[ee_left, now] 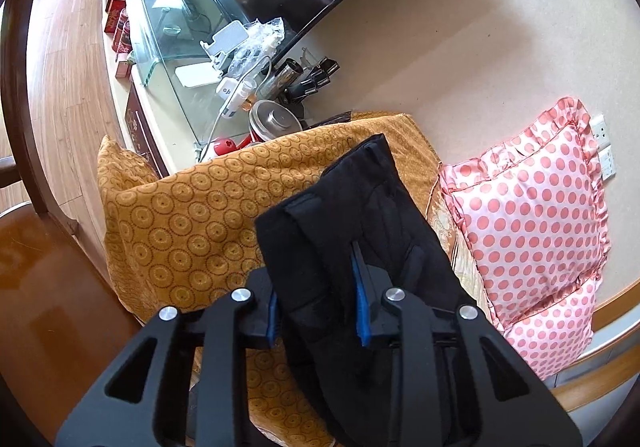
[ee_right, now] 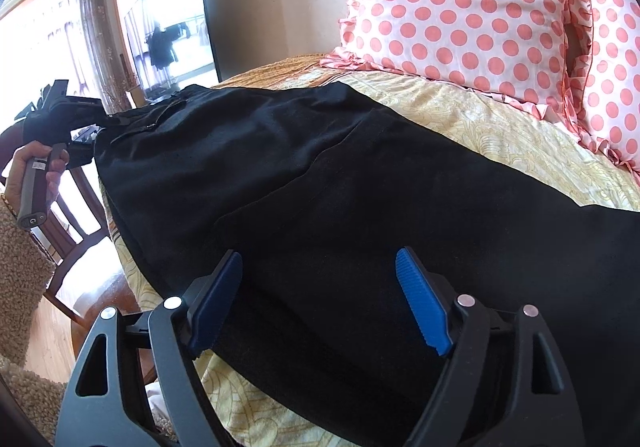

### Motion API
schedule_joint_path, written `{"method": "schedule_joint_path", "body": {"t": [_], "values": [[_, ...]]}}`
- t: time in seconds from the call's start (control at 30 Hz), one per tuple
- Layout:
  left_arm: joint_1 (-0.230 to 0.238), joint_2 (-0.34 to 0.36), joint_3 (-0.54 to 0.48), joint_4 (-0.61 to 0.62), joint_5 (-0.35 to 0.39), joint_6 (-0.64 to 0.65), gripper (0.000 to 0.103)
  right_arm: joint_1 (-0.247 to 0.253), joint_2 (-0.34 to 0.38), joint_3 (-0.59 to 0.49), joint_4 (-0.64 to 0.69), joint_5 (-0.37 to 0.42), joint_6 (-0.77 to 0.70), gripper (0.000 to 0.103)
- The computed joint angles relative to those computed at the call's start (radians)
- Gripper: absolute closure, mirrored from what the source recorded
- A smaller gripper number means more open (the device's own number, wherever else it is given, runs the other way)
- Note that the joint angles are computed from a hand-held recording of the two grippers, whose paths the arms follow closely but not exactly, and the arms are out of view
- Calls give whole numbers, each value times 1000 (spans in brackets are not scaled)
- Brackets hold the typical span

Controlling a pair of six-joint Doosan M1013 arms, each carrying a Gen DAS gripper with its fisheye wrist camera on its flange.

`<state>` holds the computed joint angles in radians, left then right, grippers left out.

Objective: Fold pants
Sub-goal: 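Lift the waistband with the left tool and fold it over the legs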

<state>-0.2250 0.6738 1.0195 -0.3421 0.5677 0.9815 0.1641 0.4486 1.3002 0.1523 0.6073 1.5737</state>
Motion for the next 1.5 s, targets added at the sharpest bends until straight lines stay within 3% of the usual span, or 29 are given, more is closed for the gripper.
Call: {"method": "schedule_joint_path", "body": {"t": [0.17,0.27,0.4,0.53,0.67,0.73,0.77,0.9,0.97,1.13,1.27,1.4,1.5], "values": [[-22,-18,5,40,-54,38,88,-14,-26,45,97,-44,-80,21],[-44,-29,-11,3,-80,166,89,-26,-44,76,184,-70,-143,21],[-88,-23,-73,-35,-59,329,89,-44,-74,122,279,-115,-202,21],[-131,4,-170,-110,8,485,89,-57,-110,170,314,-170,-232,20],[-169,42,-277,-217,84,621,89,-81,-152,228,437,-222,-324,11],[-190,67,-339,-261,132,675,89,-95,-174,257,503,-246,-374,8],[-201,81,-374,-276,159,697,89,-103,-184,272,536,-257,-397,1],[-253,161,-523,-327,280,771,89,-128,-227,330,580,-312,-381,1],[-277,207,-597,-365,349,793,89,-137,-251,359,538,-339,-308,1],[-332,309,-729,-438,522,817,89,-150,-298,417,220,-383,64,1],[-363,402,-865,-412,662,738,89,-165,-325,454,101,-400,231,1],[-381,302,-663,-426,514,851,89,-171,-342,482,-42,-424,392,1],[-389,258,-573,-437,477,937,89,-173,-344,488,-138,-429,494,1]]}}
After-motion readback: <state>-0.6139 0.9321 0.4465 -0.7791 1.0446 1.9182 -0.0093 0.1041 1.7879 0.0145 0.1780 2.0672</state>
